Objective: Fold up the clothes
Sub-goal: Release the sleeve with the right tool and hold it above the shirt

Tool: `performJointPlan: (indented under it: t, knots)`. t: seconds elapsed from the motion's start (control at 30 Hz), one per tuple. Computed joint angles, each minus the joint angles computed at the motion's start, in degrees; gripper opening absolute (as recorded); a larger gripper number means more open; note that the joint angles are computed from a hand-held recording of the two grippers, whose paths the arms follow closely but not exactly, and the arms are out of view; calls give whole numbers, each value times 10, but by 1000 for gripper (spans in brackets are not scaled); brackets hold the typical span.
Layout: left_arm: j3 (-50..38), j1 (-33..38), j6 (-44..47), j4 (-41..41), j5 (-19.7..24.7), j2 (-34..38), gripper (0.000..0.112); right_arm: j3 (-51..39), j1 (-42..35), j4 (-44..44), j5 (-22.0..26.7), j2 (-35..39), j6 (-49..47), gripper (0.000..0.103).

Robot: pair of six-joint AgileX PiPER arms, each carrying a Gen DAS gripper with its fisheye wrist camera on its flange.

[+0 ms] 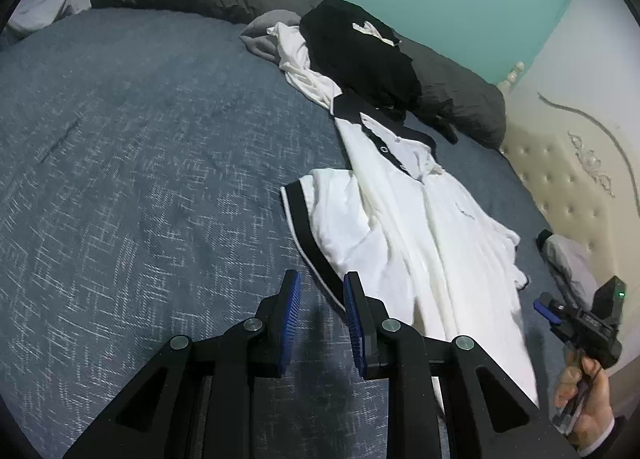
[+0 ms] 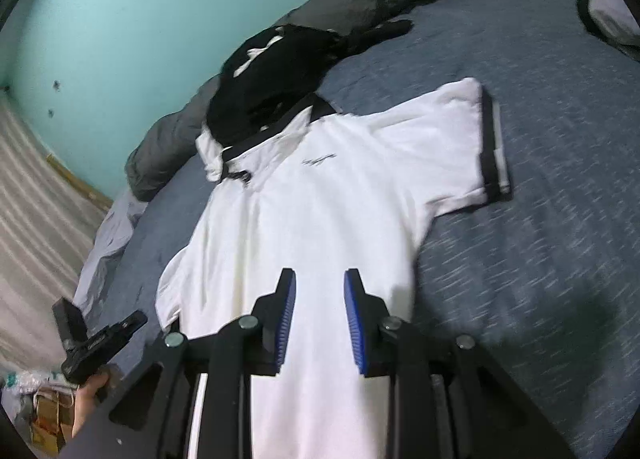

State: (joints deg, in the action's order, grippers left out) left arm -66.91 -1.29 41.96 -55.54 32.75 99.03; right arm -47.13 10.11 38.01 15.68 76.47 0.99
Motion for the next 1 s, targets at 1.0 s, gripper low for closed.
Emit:
performJointPlan:
  t: [1.0]
  knots:
    - [-293, -3, -241, 133, 124, 204, 36, 3, -69, 390, 49, 27, -360, 26]
